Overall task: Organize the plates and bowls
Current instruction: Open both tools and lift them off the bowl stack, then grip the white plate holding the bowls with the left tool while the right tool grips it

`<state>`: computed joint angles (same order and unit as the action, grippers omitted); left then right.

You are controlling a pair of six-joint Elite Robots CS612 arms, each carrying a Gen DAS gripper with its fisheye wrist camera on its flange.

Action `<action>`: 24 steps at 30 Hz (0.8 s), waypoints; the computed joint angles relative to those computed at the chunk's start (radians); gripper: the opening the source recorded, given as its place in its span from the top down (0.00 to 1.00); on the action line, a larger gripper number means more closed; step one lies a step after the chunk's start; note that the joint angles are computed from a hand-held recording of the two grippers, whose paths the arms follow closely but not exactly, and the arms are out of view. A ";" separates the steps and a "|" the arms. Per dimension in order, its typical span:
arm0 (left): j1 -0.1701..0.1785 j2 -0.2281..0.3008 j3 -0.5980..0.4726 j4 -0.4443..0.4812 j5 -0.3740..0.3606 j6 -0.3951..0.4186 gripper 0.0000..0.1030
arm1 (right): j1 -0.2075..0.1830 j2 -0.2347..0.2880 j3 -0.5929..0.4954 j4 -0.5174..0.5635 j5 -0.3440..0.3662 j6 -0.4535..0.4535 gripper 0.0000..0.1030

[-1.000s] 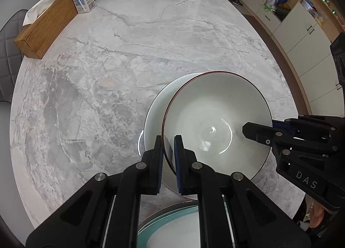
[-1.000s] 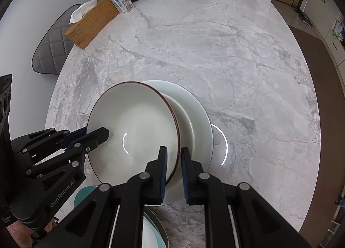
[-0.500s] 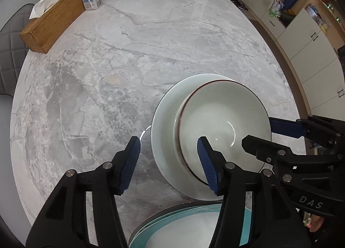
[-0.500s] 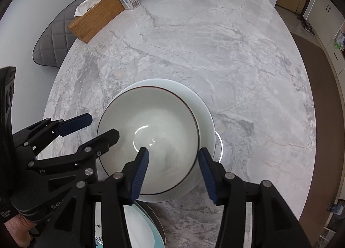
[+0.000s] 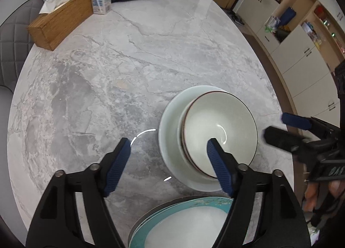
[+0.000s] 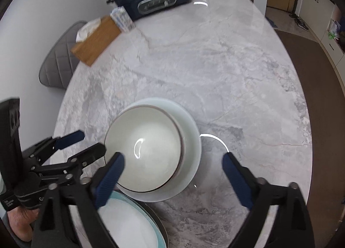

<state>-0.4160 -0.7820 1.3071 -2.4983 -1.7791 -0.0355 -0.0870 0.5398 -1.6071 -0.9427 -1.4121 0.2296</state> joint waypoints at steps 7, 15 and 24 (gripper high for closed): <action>0.044 0.013 -0.019 0.042 -0.070 -0.066 0.00 | -0.039 0.021 -0.040 -0.026 0.009 0.030 0.00; 0.040 0.035 -0.025 0.032 -0.017 0.013 0.00 | -0.063 0.040 -0.044 0.045 0.043 0.020 0.00; 0.052 0.078 -0.087 0.118 -0.059 0.019 0.00 | -0.077 0.054 -0.029 0.061 0.085 0.021 0.16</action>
<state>-0.3637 -0.7045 1.2197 -2.3806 -1.8377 -0.0168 -0.1641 0.5943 -1.6363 -0.8814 -1.3272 0.2504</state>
